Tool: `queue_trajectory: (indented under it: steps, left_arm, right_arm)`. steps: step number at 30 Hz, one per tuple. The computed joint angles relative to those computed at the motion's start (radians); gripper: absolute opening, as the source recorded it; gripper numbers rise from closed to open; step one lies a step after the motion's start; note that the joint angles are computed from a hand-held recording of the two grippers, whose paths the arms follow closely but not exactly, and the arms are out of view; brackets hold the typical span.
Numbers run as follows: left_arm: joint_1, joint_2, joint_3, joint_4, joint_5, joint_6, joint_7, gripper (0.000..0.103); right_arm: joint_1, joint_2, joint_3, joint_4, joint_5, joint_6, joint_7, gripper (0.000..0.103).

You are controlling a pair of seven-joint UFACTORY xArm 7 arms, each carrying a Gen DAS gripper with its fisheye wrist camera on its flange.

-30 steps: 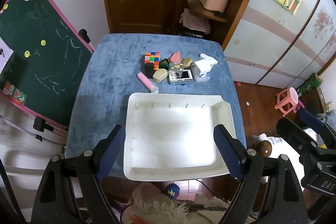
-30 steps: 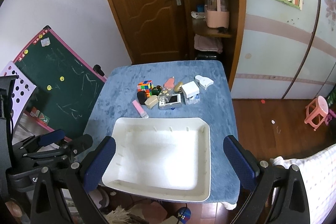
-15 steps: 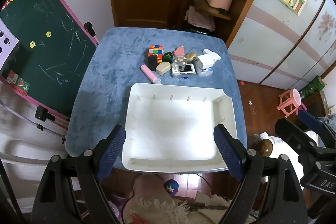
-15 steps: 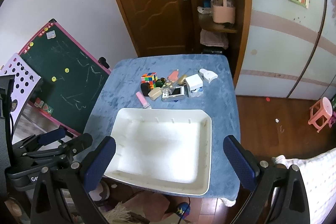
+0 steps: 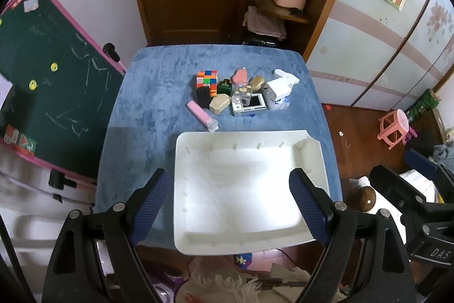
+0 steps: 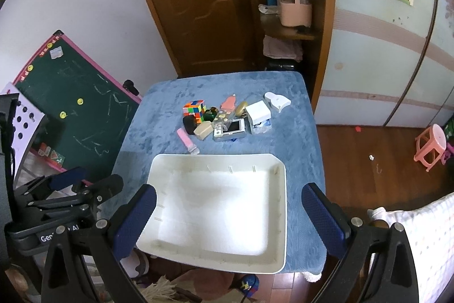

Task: Organize rigid objects
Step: 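Reach the left tool to the Rubik's cube while the right tool reaches the white box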

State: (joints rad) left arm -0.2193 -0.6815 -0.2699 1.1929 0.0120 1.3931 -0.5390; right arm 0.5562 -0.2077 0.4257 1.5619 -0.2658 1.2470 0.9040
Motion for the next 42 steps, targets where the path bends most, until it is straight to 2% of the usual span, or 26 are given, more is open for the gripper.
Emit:
queue_trajectory:
  steps: [11,15,22,28,32,36,39,42]
  left_arm:
    - [0.044,0.137,0.071,0.031,0.067,-0.088,0.121,0.088]
    - [0.072,0.204,0.102,0.046,0.091,-0.137,0.152,0.088]
    - [0.088,0.388,0.153,0.125,0.058,-0.211,0.199,0.088]
    - [0.087,0.63,0.177,0.304,0.054,-0.19,0.236,0.088]
    - [0.079,0.768,0.191,0.416,0.031,-0.16,0.267,0.088]
    - [0.067,0.9,0.199,0.532,0.019,-0.102,0.303,0.088]
    - [0.051,0.972,0.208,0.587,0.044,-0.078,0.306,0.088]
    - [0.043,1.025,0.216,0.625,0.059,-0.07,0.316,0.088]
  right_arm:
    - [0.023,0.16,-0.05,0.117,-0.057,0.013,0.04,0.102]
    - [0.038,0.232,-0.097,0.175,-0.051,0.011,0.031,0.102]
    - [0.041,0.376,-0.183,0.312,-0.019,0.018,0.0,0.102]
    - [0.03,0.587,-0.265,0.525,0.039,0.08,-0.026,0.102]
    - [-0.001,0.706,-0.305,0.615,0.134,0.095,0.004,0.102]
    - [-0.049,0.759,-0.314,0.588,0.252,0.04,0.098,0.101]
    - [-0.08,0.787,-0.3,0.562,0.335,-0.018,0.143,0.093]
    - [-0.071,0.859,-0.308,0.639,0.341,0.011,0.179,0.093]
